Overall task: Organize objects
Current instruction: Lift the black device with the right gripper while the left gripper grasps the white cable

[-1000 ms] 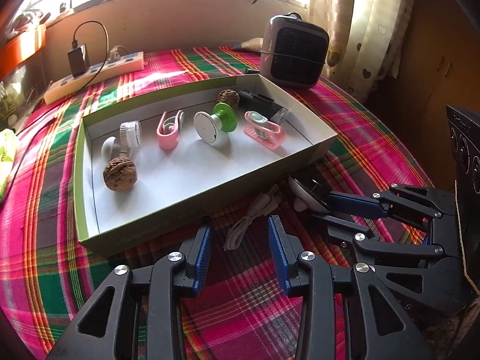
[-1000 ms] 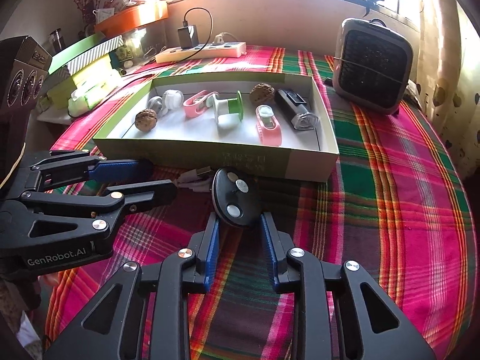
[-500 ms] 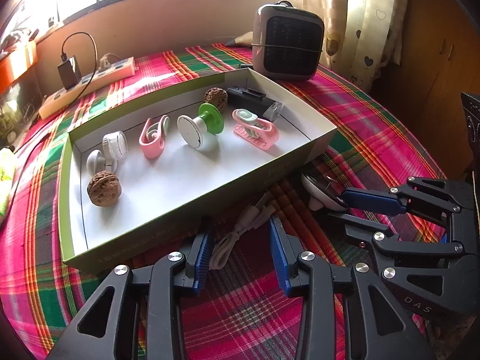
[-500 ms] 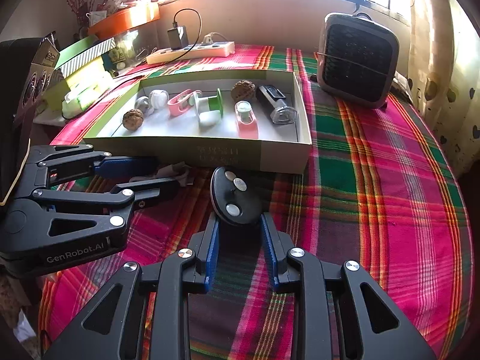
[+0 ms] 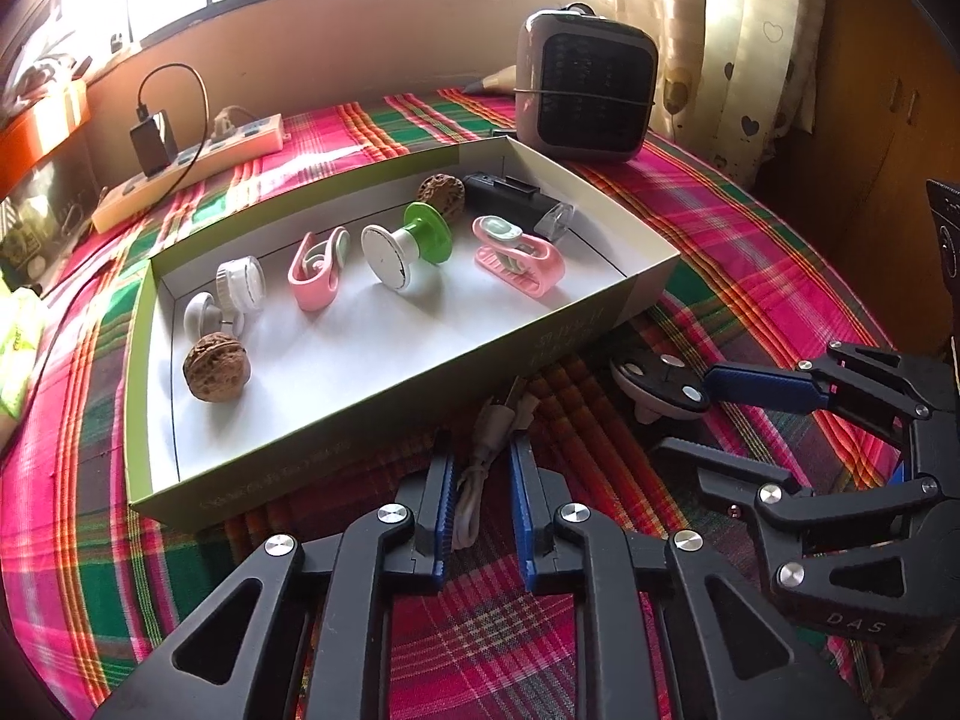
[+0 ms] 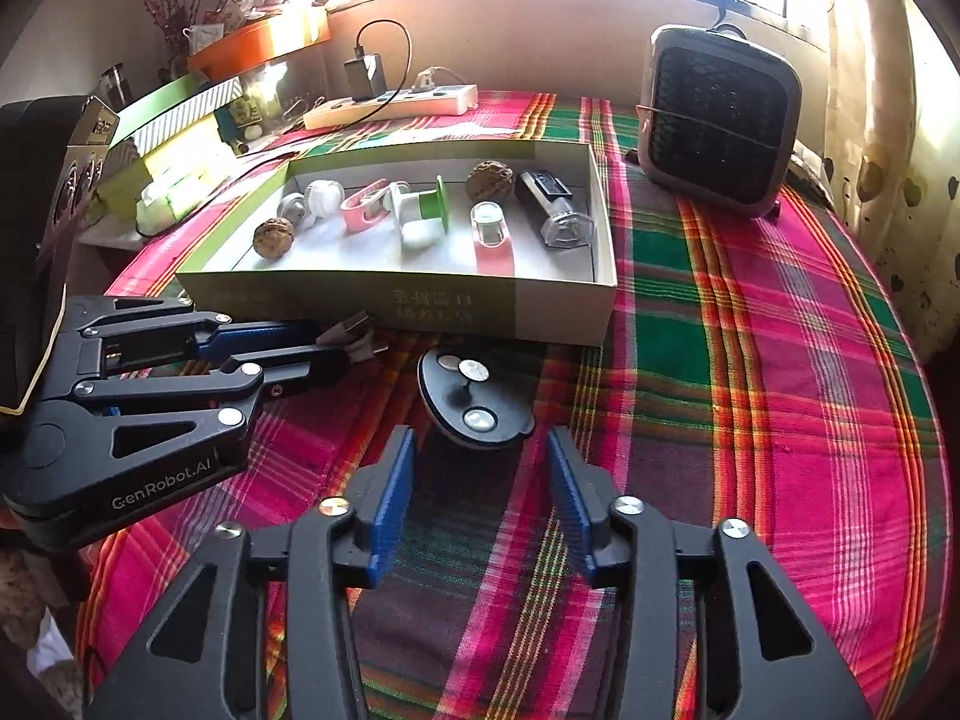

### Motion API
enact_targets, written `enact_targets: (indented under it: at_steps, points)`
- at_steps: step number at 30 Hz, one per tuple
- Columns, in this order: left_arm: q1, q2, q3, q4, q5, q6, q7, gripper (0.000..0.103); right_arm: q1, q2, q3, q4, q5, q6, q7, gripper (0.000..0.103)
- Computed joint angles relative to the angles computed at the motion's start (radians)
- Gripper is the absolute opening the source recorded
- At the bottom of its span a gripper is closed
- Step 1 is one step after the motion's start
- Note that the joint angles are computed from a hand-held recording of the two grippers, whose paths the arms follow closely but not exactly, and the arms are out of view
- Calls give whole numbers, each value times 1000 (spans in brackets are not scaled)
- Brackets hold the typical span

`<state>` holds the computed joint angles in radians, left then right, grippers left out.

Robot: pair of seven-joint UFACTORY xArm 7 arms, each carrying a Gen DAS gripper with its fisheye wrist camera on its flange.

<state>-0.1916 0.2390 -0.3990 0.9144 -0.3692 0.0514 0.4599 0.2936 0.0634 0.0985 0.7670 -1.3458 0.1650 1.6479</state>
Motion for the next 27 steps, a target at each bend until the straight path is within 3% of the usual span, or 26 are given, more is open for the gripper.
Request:
enact_targets:
  at_steps: [3, 7, 11, 15, 18, 27]
  points:
    - [-36, -9, 40, -11, 33, -7, -44, 14, -1, 9, -3, 12, -39, -11, 19, 52]
    - [-34, -15, 39, -22, 46, -16, -71, 14, 4, 25, -2, 30, -5, 15, -34, 52]
    - [39, -3, -37, -11, -13, -11, -20, 15, 11, 39, -9, 44, 18, 21, -67, 52]
    - [60, 6, -63, 5, -50, 8, 25, 20, 18, 48, -18, 51, 44, 18, -99, 51]
    - [21, 8, -29, 14, -37, 14, 20, 25, 24, 44, -23, 50, 30, 22, -88, 41]
    - [-9, 15, -2, 19, -7, 3, -6, 23, 23, 43, -26, 48, 29, 17, -83, 37]
